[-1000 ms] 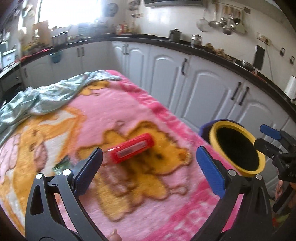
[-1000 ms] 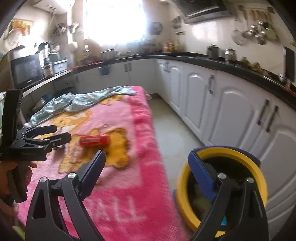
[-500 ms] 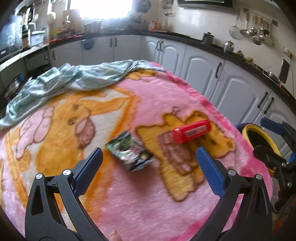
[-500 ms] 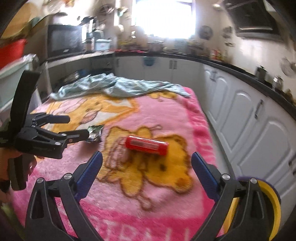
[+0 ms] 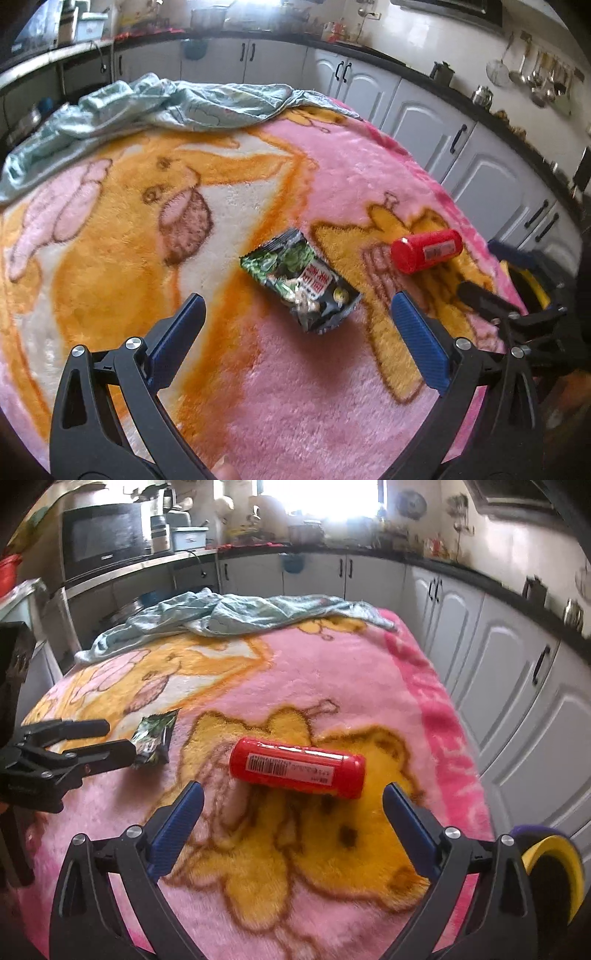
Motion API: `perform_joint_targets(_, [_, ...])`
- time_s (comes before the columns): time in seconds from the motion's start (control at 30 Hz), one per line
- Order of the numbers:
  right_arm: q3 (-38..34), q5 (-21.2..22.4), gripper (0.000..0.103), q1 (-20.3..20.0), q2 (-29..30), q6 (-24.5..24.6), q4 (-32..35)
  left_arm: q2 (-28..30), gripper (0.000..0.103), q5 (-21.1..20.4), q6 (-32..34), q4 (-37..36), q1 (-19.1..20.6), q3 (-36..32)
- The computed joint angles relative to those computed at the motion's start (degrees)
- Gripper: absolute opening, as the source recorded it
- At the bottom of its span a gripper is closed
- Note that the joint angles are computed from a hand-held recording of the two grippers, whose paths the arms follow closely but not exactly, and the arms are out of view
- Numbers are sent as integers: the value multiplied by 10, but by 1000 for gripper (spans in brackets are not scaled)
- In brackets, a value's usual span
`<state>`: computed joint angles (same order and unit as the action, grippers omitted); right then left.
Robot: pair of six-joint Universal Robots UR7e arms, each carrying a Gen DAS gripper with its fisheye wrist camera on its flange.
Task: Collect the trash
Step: 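Grasp the green snack wrapper with the left tool while the right tool grasps the red tube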
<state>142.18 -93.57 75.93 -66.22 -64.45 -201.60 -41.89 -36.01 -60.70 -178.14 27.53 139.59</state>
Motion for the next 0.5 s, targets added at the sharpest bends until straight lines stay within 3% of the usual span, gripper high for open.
perform_joint_targets(0.1, [-12, -13, 95, 5, 20, 17, -6, 0, 92, -26, 28, -36, 26, -8])
perform_joint_targets(0.17, [-25, -25, 95, 11, 31, 34, -1, 2, 84, -43, 43, -64, 41, -12])
perform_joint_targets(0.23, [-33, -29, 95, 14, 36, 50, 9, -3, 69, -56, 39, -53, 57, -19])
perform_joint_targets(0.5, [-53, -52, 95, 27, 57, 85, 25, -13, 29, -50, 46, -45, 77, -17])
